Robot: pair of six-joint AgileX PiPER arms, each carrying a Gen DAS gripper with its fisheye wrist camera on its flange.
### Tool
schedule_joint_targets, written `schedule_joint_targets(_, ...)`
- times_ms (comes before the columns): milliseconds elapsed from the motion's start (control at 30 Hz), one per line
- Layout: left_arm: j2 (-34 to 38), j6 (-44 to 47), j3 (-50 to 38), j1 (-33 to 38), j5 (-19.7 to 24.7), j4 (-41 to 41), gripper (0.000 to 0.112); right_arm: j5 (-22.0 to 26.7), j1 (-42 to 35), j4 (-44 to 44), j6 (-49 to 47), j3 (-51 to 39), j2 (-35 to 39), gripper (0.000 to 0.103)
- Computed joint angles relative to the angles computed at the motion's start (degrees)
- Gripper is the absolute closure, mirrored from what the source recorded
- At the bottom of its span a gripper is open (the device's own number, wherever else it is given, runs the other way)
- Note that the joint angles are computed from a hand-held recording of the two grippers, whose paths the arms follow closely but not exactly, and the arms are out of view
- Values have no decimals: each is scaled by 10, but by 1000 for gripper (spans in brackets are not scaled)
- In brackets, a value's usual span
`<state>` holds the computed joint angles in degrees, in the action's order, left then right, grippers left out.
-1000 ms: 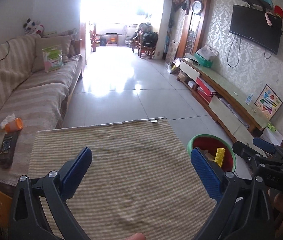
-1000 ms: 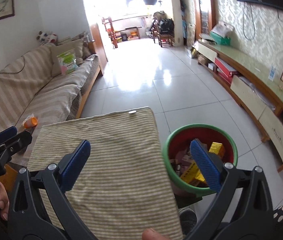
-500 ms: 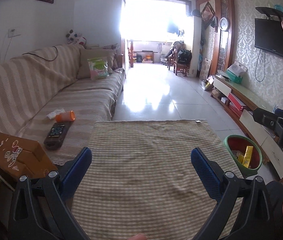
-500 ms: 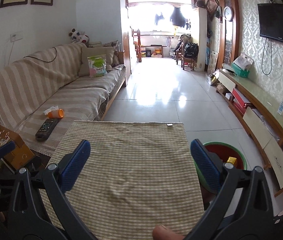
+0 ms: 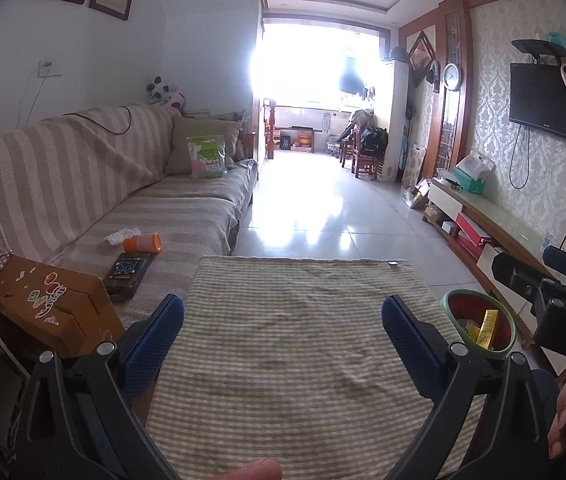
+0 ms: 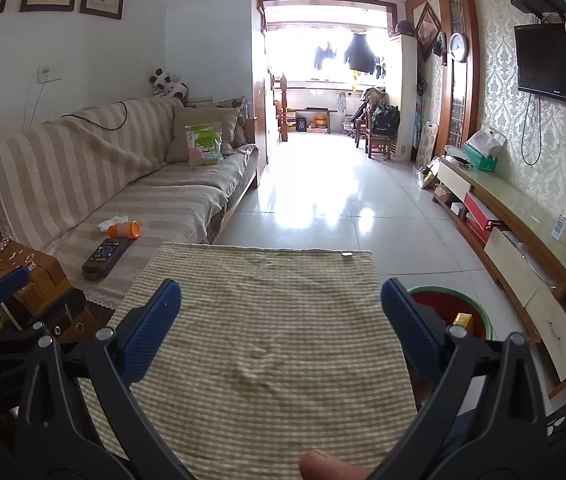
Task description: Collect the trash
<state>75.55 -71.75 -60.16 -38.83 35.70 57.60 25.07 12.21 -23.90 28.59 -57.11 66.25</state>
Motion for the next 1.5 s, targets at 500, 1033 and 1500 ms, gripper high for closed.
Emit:
schedule_joint_targets(500, 1, -11, -8, -17, 23, 14, 17, -10, -10, 25, -16, 8, 2, 5)
schedule_joint_targets(1033, 5, 2, -12, -13, 24, -3, 17, -11, -7, 25, -11, 13, 7, 5)
schedule_joint_targets(1500, 3, -2, -9, -9, 16, 0, 17, -16, -7, 24, -6, 22, 10, 5)
